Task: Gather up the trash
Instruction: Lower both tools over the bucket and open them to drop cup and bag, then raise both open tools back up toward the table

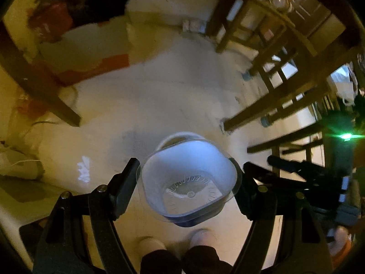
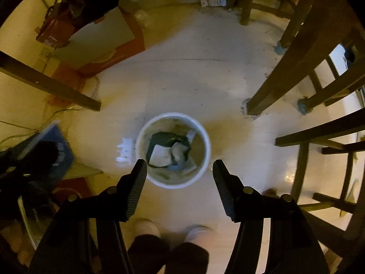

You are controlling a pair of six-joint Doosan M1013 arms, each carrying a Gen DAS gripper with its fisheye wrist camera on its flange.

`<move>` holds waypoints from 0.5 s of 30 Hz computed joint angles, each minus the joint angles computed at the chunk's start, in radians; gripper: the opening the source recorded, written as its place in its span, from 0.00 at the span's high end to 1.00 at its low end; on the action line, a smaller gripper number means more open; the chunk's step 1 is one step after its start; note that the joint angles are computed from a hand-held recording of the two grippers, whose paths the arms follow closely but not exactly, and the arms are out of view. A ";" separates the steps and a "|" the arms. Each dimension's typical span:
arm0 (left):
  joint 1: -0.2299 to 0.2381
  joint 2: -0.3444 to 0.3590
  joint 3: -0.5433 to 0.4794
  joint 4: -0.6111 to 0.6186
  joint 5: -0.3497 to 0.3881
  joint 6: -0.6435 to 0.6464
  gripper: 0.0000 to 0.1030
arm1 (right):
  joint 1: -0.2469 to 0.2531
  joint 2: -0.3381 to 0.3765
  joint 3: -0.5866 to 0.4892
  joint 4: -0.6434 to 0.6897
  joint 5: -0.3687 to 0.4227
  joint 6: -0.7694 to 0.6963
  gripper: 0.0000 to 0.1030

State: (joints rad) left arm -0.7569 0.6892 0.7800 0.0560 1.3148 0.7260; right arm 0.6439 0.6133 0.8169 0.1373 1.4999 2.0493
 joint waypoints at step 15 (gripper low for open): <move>0.005 0.135 -0.249 -0.092 0.233 0.066 0.25 | -0.024 0.001 -0.096 -0.019 0.049 0.010 0.45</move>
